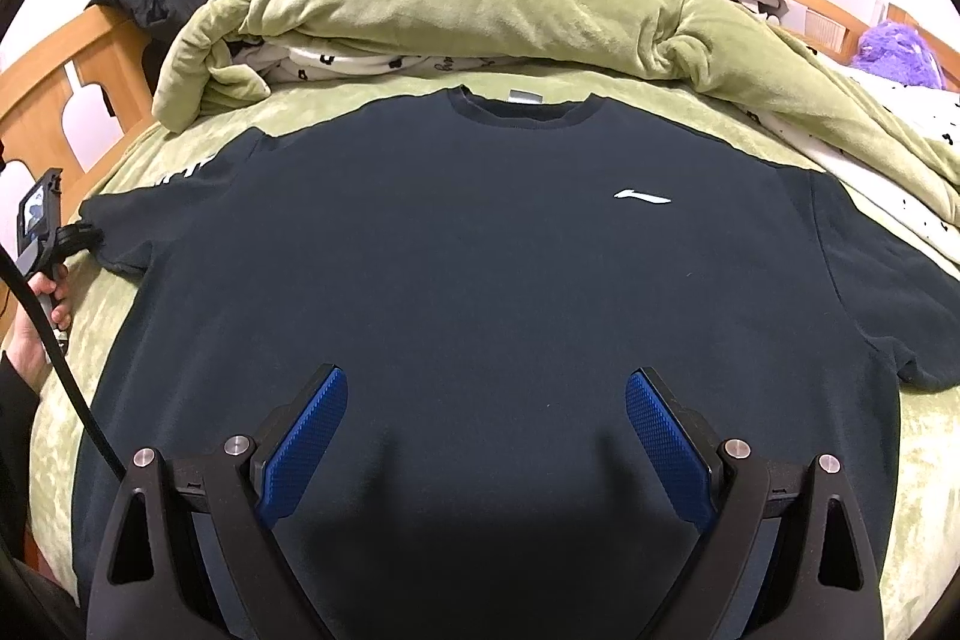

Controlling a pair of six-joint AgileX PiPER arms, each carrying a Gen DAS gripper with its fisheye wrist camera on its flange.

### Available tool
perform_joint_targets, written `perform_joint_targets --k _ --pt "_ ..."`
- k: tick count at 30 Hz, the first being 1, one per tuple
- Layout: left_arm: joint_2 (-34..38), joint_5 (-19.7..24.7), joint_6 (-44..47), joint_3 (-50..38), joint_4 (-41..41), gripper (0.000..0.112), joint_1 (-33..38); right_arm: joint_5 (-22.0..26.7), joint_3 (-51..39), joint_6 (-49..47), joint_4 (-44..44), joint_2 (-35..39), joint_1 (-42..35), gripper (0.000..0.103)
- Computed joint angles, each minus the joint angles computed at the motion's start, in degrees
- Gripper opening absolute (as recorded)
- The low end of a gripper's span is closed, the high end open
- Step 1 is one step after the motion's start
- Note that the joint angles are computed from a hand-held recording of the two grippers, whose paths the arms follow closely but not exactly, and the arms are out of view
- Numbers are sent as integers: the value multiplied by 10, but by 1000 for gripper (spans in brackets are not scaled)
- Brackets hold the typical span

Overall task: Fold small clothes
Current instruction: 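Fold the held sleeve across the sweatshirt body with the left gripper, then release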

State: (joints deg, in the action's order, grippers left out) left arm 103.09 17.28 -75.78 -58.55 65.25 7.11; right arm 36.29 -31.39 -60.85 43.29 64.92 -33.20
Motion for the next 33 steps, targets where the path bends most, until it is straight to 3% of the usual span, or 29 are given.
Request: perform_joint_targets --k 3,6,13,16,23,28,33 --pt "-56 13 28 12 -16 6 -38 35 -8 -22 14 -13 -32 93" --pt "-105 39 130 -1 -118 6 -89 65 -20 -38 21 -31 -62 93" --pt "-132 176 137 -89 -118 6 -281 166 -60 -128 75 -44 -190 93" --pt "-100 237 140 -154 -115 6 -366 205 -83 -164 91 -23 -250 93" --pt "-4 324 155 -290 -156 6 -500 267 -125 -253 127 35 -372 93" --pt "86 356 153 -380 -184 6 -565 278 -153 -293 141 86 -425 93" --pt "150 340 140 -424 -215 6 -606 274 -181 -286 132 127 -439 93"
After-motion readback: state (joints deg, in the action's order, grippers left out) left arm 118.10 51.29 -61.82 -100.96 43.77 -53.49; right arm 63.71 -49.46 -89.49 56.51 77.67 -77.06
